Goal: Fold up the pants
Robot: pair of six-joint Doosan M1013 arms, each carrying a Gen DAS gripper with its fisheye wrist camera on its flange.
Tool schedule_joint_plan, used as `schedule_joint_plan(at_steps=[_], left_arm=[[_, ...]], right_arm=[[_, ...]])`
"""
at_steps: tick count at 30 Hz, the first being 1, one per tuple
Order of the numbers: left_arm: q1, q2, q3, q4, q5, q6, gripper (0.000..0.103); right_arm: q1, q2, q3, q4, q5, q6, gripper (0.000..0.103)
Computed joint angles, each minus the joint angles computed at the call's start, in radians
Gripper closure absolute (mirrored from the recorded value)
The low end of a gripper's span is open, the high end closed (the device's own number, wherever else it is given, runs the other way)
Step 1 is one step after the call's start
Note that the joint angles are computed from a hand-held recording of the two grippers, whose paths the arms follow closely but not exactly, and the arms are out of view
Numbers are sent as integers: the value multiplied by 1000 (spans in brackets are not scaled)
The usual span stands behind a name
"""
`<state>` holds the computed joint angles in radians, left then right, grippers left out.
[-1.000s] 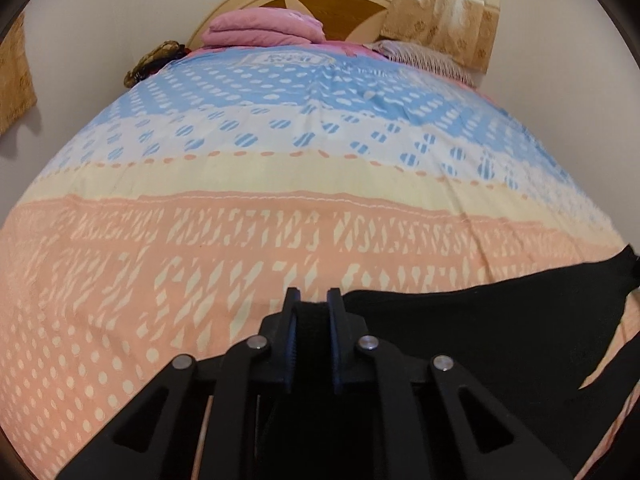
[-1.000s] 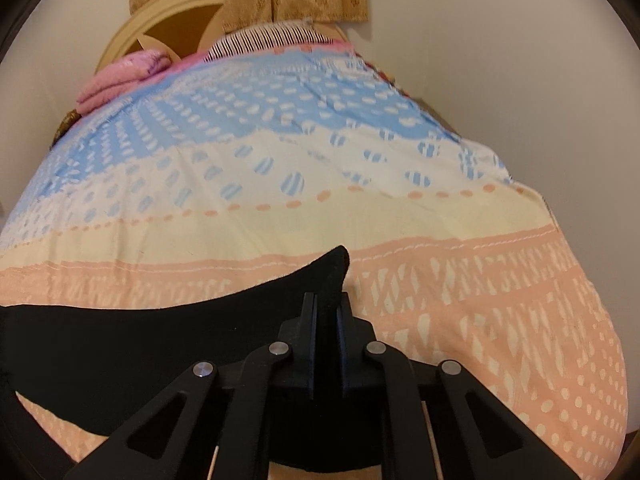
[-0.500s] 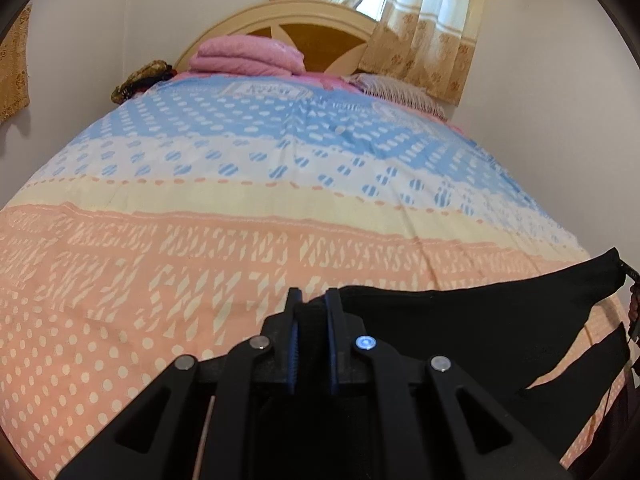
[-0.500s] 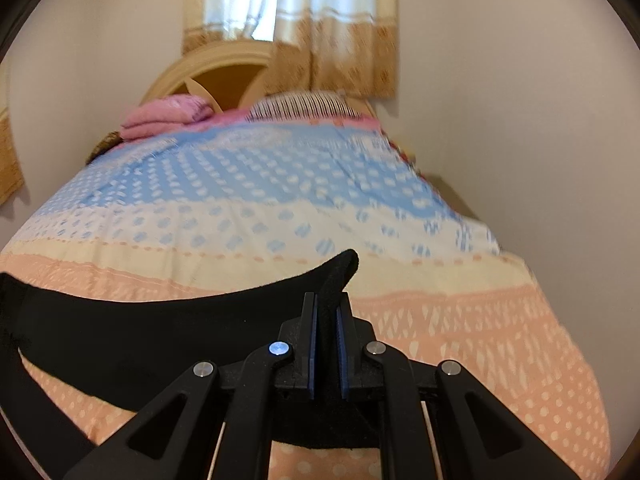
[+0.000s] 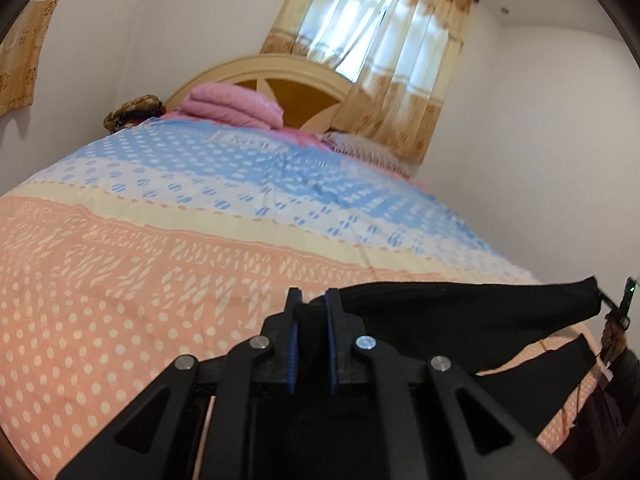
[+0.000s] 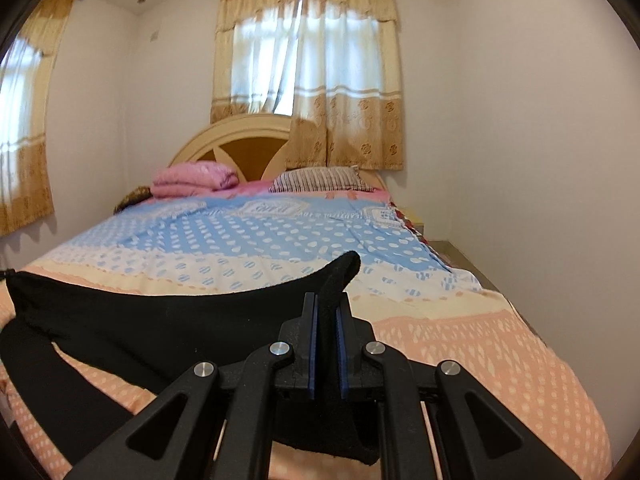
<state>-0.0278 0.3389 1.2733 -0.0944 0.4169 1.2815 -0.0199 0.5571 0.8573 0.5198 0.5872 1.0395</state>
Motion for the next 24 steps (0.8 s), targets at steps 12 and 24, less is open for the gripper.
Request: schedule_joint_plan(at_steps=[12,24], left_arm=[[3,-105,223,-188,-130,164,91],[-33,-141,301,103,-100,-41,76]], right_arm=[[-53,-113,242,39,-51,56,95],[-71,-132,292,-61,30,173,84]])
